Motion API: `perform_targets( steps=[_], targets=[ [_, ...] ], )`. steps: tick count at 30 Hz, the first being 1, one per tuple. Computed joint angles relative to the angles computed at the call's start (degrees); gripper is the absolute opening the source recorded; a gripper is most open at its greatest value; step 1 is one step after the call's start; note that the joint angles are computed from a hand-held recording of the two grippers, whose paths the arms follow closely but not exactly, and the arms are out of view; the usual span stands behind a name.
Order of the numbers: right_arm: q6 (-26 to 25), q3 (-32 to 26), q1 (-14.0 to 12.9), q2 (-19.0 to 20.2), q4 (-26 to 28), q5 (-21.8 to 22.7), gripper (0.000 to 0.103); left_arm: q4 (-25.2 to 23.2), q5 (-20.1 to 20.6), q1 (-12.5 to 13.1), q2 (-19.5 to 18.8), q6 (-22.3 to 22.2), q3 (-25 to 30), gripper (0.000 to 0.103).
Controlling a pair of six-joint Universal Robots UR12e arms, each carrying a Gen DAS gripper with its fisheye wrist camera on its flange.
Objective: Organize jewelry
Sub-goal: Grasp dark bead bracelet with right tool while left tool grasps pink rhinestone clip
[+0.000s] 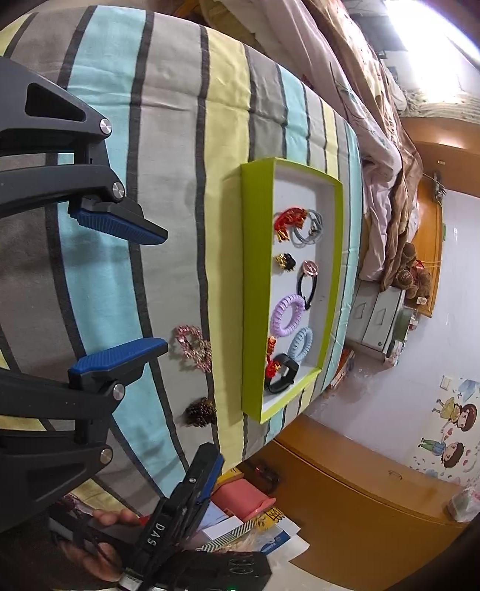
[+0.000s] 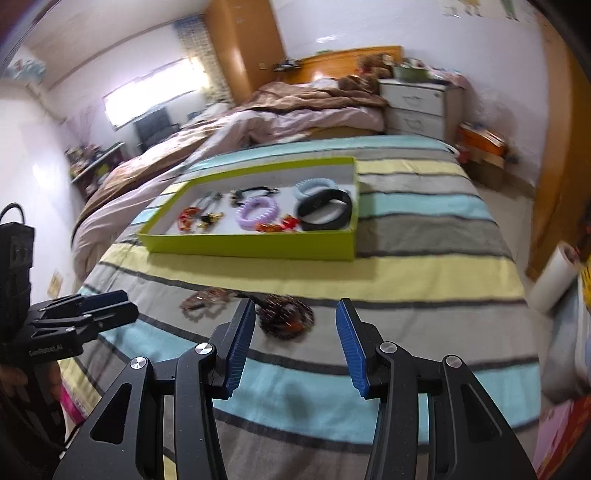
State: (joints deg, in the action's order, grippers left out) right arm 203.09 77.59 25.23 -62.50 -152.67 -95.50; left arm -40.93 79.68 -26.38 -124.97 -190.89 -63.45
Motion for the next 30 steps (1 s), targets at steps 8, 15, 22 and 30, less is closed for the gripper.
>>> perform_targets(
  steps=[8, 15, 22, 30],
  targets=[
    [-4.97, -4.22, -0.16, 2.49, 6.74, 2.30, 0.047, 0.98, -0.75, 0.18, 0.34, -1.03, -1.09, 0.052],
    [-6.44, -6.18, 0.03, 3.65, 10.77, 1.41, 0.047, 0.47, -0.87, 0.35, 0.45, -0.92, -1.09, 0.052],
    [-6.47, -7.28, -0.02, 4.12, 12.91, 0.99, 0.047, -2.60, -2.21, 0.33, -0.33, -0.31, 0.46, 0.052],
    [-4.77, -7.07, 0.30, 4.02, 12.62, -1.00, 0.036, -4.56, -3.51, 0.09, -2.05, 2.65, 3.54, 0.052]
  ],
)
